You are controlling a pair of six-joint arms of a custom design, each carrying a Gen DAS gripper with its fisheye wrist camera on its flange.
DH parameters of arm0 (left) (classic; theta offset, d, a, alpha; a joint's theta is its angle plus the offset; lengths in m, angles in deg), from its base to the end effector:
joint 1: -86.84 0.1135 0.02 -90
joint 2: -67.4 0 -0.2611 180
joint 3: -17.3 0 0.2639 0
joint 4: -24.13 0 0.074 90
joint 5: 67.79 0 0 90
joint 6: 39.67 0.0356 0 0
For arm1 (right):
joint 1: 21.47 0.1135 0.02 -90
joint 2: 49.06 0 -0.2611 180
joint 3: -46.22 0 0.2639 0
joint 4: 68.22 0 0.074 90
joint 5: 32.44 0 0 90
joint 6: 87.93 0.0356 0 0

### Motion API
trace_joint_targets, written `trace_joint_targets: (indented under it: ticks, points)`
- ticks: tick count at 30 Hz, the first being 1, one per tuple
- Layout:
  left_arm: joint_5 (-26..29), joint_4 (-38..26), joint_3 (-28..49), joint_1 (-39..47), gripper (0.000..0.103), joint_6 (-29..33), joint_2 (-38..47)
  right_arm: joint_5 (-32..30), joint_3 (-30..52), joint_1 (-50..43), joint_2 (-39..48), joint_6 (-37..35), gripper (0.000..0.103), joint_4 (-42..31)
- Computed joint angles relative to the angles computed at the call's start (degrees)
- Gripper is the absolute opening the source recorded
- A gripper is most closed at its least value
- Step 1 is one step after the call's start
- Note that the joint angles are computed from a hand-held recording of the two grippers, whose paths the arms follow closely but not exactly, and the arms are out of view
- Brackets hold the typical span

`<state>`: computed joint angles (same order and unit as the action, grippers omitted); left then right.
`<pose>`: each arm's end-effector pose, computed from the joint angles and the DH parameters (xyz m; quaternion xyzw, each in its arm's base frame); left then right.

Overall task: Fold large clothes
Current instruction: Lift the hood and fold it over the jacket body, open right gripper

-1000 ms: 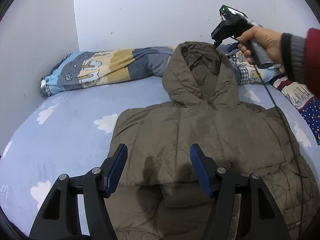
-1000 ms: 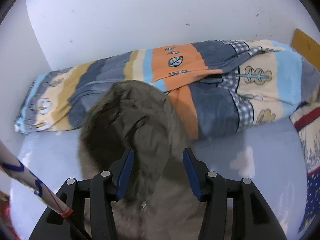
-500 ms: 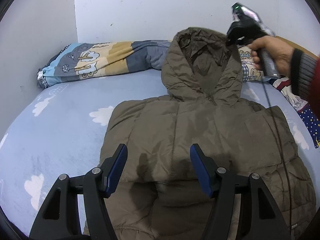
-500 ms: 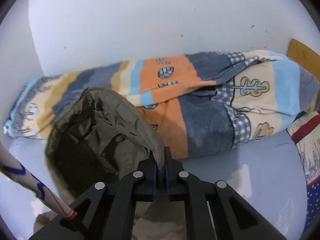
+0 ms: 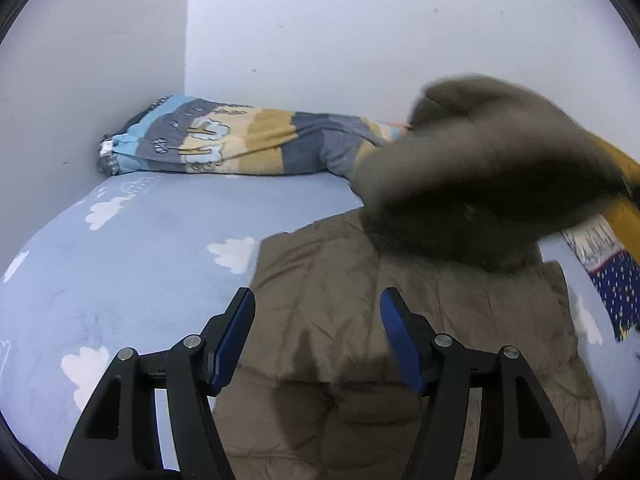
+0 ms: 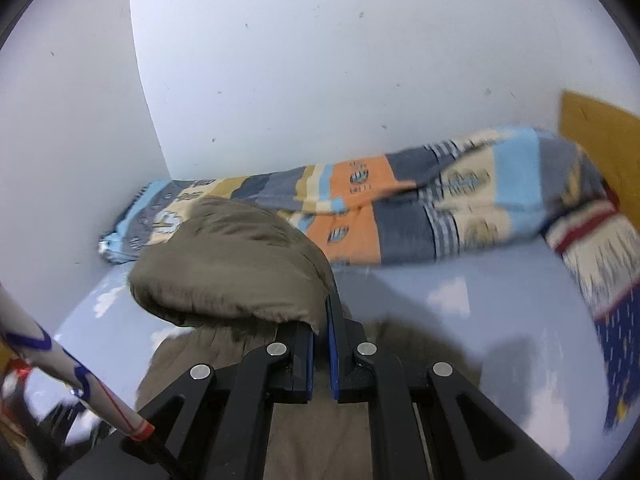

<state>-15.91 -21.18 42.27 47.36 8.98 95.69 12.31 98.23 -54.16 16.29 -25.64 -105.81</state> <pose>0.1073 -0.0599 0.1454 -0.1298 0.8822 0.0162 0.4523 0.2075 -0.1031 0.2130 -0.0907 0.8747 0.1581 0.4491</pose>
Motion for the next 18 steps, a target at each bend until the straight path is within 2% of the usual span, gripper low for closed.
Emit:
trace_joint_targets:
  ticks: [2,5,7,8,10,12,15,18]
  points:
    - [-0.9,-2.1,0.2,-0.1,0.064,-0.8,-2.3,-3.4,-4.3,-7.0,-2.6,-7.9,0.006,-5.7]
    - [-3.2,-4.1,0.6,-1.7,0.064,-2.5,-3.3,-3.5,-10.0,-13.4,-1.1,-17.2,0.006,-8.3]
    - [-3.6,-2.9,0.7,-2.4,0.065,-2.5,-1.3,0.1,-15.4,-14.3,0.9,-19.3,0.006,-2.3]
    - [-3.3,-2.0,0.8,-2.4,0.065,-2.4,0.0,5.3,-18.4,-11.6,3.7,-18.8,0.006,4.5]
    - [-2.9,1.3,0.6,-2.8,0.065,-1.8,3.4,12.4,-21.9,-7.1,10.8,-18.2,0.006,16.5]
    - [-1.8,6.6,0.8,-3.0,0.065,-0.7,9.6,15.8,-22.1,-4.4,18.3,-17.6,0.006,23.2]
    - [2.0,16.0,0.5,-2.5,0.066,1.0,17.6,16.5,-23.0,-2.9,19.8,-16.4,0.006,27.0]
    - [3.6,26.5,1.6,-2.4,0.069,3.4,31.5,17.0,-23.9,-2.2,18.2,-17.0,0.006,27.3]
